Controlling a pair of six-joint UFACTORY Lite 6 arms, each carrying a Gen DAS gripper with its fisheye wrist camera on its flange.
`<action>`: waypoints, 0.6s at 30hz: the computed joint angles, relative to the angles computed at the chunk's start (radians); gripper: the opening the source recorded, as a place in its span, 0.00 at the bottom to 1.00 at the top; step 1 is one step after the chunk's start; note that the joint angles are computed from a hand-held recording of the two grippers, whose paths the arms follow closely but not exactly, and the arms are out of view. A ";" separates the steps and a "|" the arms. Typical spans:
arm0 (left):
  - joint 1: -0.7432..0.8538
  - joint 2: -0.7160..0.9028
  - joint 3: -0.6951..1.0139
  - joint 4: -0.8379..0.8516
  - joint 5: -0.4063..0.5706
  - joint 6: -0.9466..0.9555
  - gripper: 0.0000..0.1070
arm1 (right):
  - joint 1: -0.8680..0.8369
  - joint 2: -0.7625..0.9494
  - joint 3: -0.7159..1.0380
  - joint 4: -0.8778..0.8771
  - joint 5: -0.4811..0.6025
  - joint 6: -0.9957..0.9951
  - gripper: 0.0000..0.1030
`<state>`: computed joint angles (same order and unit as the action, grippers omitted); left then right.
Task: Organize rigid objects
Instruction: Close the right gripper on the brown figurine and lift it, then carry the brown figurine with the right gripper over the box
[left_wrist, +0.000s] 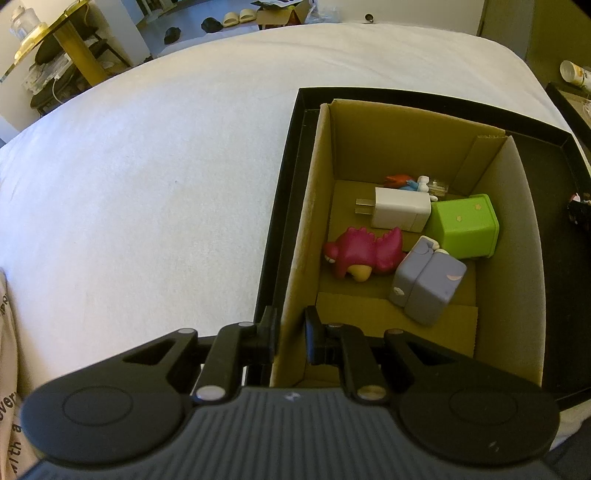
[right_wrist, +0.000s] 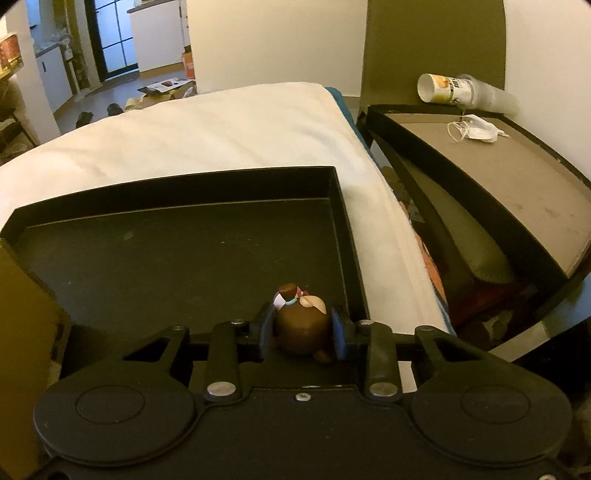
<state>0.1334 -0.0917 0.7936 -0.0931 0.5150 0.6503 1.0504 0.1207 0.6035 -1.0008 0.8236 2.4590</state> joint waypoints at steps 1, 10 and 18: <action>0.000 -0.001 -0.001 0.000 0.000 0.000 0.13 | 0.008 -0.007 0.000 0.002 0.001 0.000 0.31; 0.001 -0.003 -0.001 -0.004 0.003 0.005 0.13 | 0.101 -0.044 0.065 0.055 0.076 -0.047 0.31; 0.018 -0.001 0.006 -0.042 0.016 0.044 0.12 | 0.158 -0.059 0.152 0.079 0.148 -0.115 0.31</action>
